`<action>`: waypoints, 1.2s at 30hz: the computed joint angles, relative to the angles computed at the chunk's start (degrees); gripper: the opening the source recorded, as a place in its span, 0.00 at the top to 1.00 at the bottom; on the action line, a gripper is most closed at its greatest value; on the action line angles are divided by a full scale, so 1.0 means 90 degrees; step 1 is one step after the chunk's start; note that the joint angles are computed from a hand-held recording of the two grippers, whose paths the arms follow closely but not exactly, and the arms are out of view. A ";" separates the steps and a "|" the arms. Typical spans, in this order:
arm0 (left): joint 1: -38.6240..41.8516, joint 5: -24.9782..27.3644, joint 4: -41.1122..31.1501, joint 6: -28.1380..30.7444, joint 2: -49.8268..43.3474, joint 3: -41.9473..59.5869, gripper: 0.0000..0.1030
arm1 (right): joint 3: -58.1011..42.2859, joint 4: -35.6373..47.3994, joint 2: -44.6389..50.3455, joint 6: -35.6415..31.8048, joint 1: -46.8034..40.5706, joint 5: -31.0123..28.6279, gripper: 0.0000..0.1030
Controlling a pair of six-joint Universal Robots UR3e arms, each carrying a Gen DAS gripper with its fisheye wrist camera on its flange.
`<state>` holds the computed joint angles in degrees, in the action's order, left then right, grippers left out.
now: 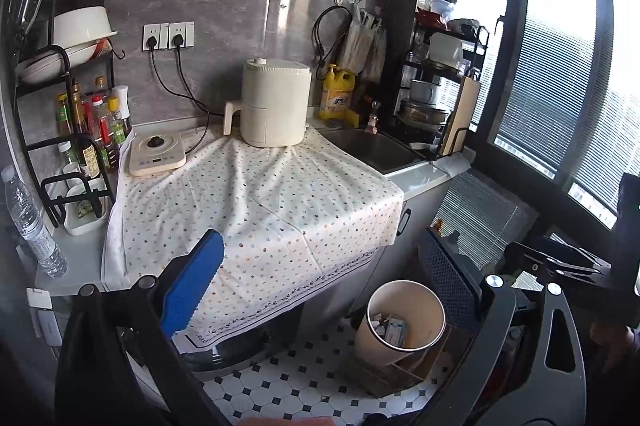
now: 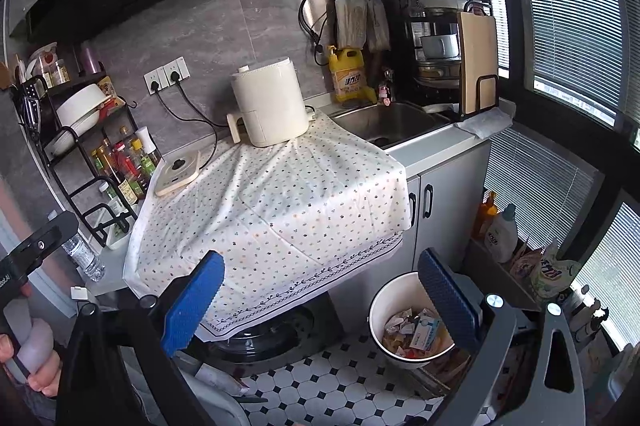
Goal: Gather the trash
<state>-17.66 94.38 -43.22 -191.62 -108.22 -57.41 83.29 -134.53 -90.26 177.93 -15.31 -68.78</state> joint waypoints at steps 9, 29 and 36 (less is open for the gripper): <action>0.0054 -0.0175 0.0100 0.0060 0.0053 -0.0201 0.06 | 0.0291 -0.0121 -0.0204 0.0081 0.0035 -0.0260 0.08; 0.0031 -0.0198 0.0243 0.0133 0.0131 -0.0372 0.06 | 0.0672 -0.0284 -0.0443 0.0256 0.0070 -0.0478 0.08; 0.0041 -0.0194 0.0294 0.0097 0.0187 -0.0488 0.06 | 0.0671 -0.0199 -0.0485 0.0220 0.0062 -0.0444 0.08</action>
<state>-17.29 92.63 -40.57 -190.75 -106.53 -61.81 89.33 -136.32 -94.63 179.91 -14.75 -72.77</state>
